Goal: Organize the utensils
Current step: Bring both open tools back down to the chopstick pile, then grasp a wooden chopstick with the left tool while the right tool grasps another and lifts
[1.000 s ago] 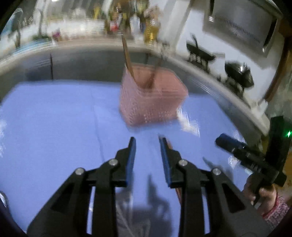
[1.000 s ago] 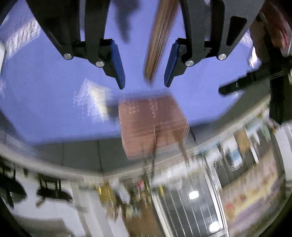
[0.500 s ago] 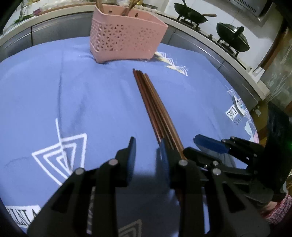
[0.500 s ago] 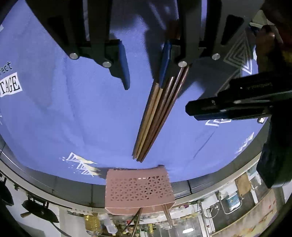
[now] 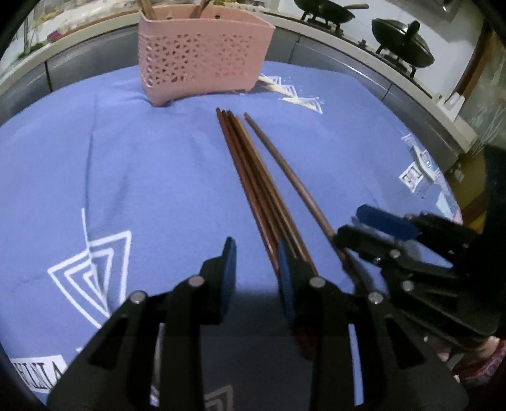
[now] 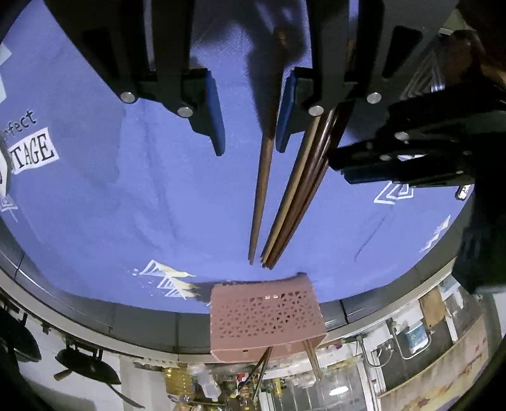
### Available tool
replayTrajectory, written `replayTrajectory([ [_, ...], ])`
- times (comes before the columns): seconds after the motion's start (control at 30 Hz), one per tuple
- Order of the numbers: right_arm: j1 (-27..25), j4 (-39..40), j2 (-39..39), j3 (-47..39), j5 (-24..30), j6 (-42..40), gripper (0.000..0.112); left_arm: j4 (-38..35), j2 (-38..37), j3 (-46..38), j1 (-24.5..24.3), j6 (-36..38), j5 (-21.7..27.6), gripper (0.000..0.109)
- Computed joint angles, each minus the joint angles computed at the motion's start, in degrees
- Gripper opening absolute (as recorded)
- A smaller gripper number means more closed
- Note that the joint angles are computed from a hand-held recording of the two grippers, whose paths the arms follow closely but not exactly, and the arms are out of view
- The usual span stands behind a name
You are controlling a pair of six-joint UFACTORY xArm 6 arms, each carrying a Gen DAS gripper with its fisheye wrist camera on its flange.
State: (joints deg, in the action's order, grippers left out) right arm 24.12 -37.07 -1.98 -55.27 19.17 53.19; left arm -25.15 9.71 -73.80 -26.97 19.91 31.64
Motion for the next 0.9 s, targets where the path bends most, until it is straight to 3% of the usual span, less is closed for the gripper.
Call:
replayTrajectory([
  [0.23, -0.53, 0.81, -0.28, 0.85, -2.45, -0.26, 0.034, 8.3, 1.24, -1.33, -1.11, -5.72, -1.86, 0.026],
  [0.6, -0.79, 2.91, -0.06, 1.17, -3.28, -2.11, 0.034, 10.48, 4.25, -5.17, 0.24, -7.45, -1.65, 0.027],
  [0.83, 0.23, 1.46, 1.82, -0.48, -1.1, -2.3, 0.034, 12.03, 4.11, -5.04, 0.46, -7.88, -1.53, 0.028],
  [0.9, 0.37, -3.74, 1.86, -1.04, 0.71, 1.86, 0.034, 15.58, 4.21, -4.73, -0.02, -9.88, -2.62, 0.027],
])
